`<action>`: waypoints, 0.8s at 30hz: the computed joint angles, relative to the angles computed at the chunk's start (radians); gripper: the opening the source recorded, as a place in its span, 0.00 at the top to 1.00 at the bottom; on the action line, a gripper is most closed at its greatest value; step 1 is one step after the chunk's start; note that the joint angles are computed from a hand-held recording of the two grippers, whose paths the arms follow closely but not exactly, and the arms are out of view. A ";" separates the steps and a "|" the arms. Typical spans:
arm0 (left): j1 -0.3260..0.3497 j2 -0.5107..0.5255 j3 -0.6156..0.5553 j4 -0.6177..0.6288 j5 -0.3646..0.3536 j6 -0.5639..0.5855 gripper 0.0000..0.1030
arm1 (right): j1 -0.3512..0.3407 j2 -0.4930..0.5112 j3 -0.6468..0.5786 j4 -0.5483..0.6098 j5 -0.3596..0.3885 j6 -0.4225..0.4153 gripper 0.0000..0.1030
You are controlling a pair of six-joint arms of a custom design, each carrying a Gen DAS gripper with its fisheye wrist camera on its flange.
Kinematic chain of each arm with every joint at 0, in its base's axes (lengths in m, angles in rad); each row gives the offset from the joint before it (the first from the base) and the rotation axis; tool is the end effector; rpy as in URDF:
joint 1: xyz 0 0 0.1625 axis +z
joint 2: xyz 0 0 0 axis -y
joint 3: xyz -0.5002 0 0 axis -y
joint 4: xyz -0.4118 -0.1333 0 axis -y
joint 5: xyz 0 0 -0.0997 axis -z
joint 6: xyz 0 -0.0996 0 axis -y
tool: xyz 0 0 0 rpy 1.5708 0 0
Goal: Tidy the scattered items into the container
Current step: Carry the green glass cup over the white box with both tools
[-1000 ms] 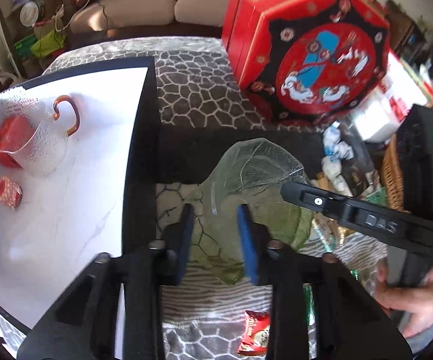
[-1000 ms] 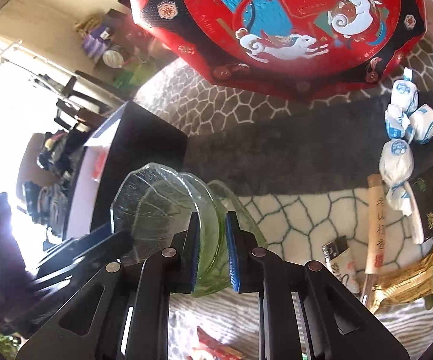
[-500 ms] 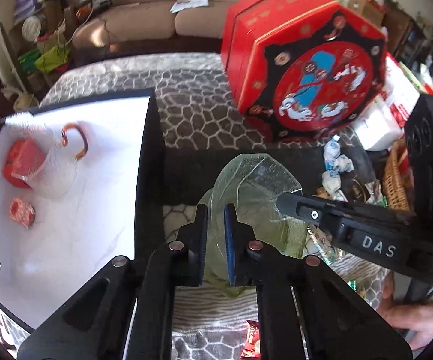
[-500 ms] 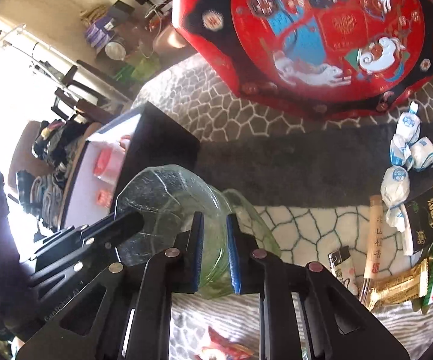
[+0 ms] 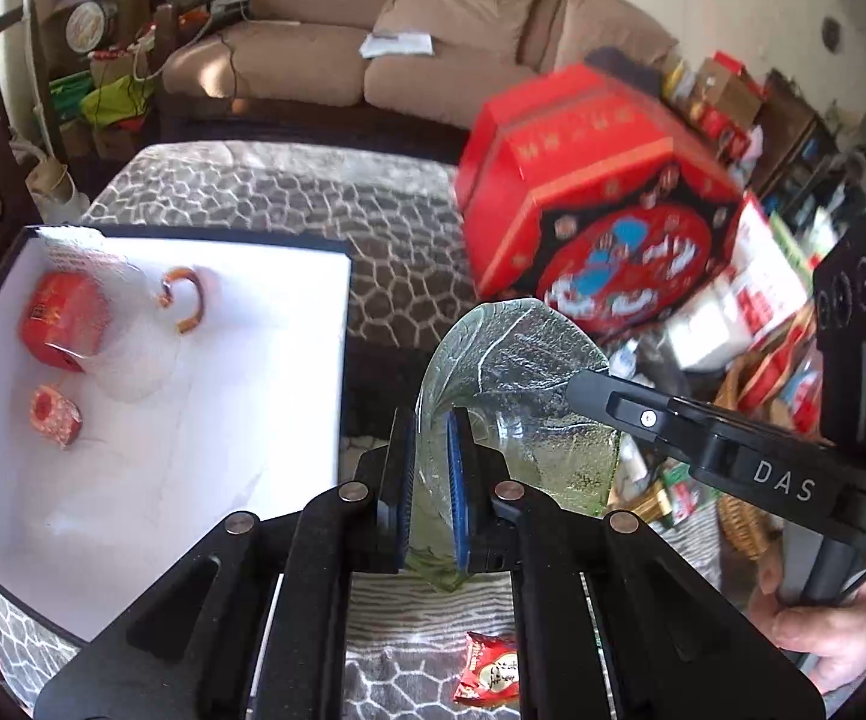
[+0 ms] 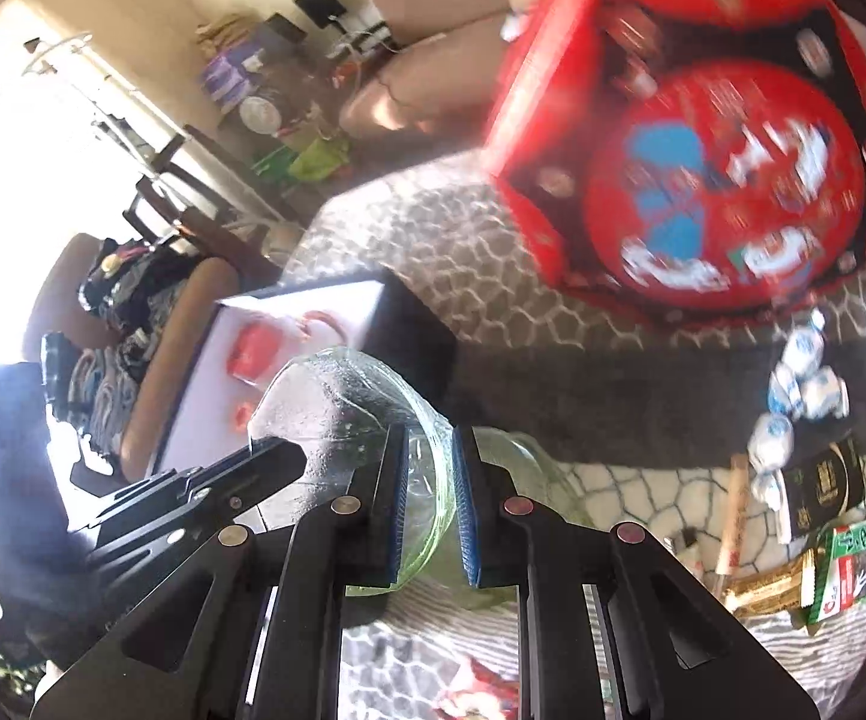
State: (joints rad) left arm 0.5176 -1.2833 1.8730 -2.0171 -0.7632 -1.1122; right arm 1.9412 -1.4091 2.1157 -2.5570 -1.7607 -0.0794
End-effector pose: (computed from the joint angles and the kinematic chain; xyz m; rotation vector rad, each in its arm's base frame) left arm -0.3963 -0.4619 0.3308 0.0030 2.5089 -0.8619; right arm 0.2937 -0.4401 0.3223 0.6217 -2.8954 0.4532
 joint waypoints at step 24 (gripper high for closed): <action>0.253 -0.223 0.147 0.029 -0.110 0.014 0.86 | 0.127 0.473 -0.176 0.007 -0.121 0.026 0.85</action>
State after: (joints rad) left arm 0.7705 -1.5062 2.0199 -1.9877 -0.8731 -1.0984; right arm 2.0682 -0.9363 1.9397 -2.5502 -1.8814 -0.0536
